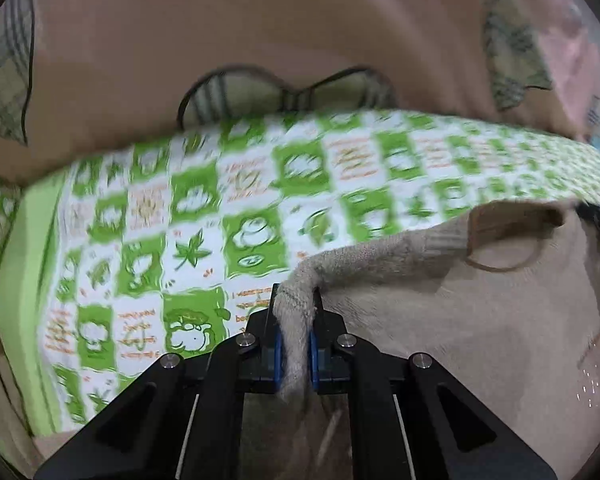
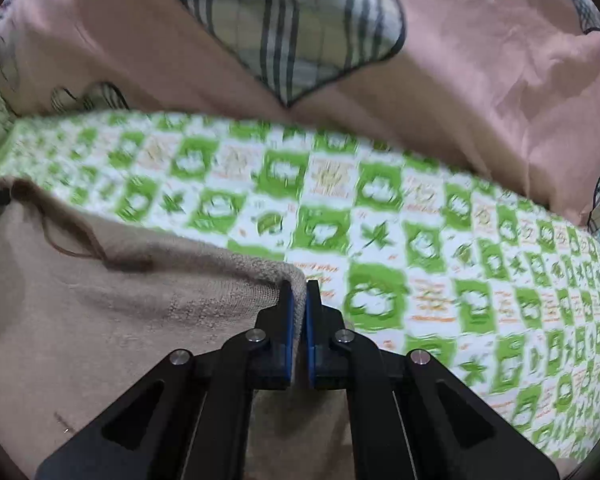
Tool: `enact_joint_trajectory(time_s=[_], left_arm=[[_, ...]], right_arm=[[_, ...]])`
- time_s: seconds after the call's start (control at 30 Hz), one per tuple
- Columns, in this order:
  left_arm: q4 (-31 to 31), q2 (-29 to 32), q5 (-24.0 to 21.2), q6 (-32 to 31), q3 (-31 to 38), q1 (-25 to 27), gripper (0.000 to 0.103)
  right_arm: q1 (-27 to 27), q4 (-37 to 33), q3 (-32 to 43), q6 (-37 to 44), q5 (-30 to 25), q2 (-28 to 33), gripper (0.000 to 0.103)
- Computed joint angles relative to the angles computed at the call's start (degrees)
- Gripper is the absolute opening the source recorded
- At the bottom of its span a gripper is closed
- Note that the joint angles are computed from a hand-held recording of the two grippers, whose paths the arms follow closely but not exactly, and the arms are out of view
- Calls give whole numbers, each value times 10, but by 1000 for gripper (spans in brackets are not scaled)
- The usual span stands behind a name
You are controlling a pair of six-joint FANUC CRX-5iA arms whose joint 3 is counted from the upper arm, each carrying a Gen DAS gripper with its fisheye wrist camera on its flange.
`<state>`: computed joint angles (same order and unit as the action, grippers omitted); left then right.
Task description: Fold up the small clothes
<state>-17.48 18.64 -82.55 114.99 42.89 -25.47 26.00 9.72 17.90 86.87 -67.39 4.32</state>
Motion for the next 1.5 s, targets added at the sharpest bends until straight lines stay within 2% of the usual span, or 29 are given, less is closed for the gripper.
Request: enact_joint_trajectory(time_s=[0.17, 0.27, 0.33, 0.37, 0.4, 0.47, 0.6, 0.67, 0.8, 0.97, 1.13, 1.3, 1.5], left_arm=[[10, 14, 10, 31, 1, 13, 11], [22, 13, 11, 39, -2, 17, 21], [14, -8, 16, 50, -17, 7, 24], [11, -20, 16, 53, -25, 6, 26], [10, -34, 16, 59, -32, 5, 27], [11, -63, 28, 78, -56, 0, 31], [28, -137, 54, 117, -128, -23, 43], [19, -150, 45, 141, -135, -52, 48], [18, -188, 63, 213, -197, -111, 50], [-27, -184, 35, 306, -205, -203, 50], [-44, -175, 21, 357, -203, -255, 57], [-45, -160, -2, 366, -190, -276, 58], [-42, -146, -26, 373, -172, -285, 61]], right_arm=[[-2, 4, -5, -42, 19, 3, 6], [-5, -5, 1, -34, 14, 11, 7], [-13, -24, 2, -24, 19, 2, 23], [-24, -44, 9, -24, 11, -3, 36], [-36, -65, 10, -22, 9, -13, 44], [-59, -83, 3, -31, 10, -38, 49], [-118, -132, -30, -37, -9, -105, 51], [-149, -142, -58, -47, -29, -144, 51], [-209, -158, -110, -62, -68, -207, 51], [-321, -183, -153, -62, -104, -265, 51], [-426, -220, -143, -45, -113, -263, 51], [-533, -287, -106, -60, -103, -225, 51], [-571, -318, -69, -102, -76, -170, 51]])
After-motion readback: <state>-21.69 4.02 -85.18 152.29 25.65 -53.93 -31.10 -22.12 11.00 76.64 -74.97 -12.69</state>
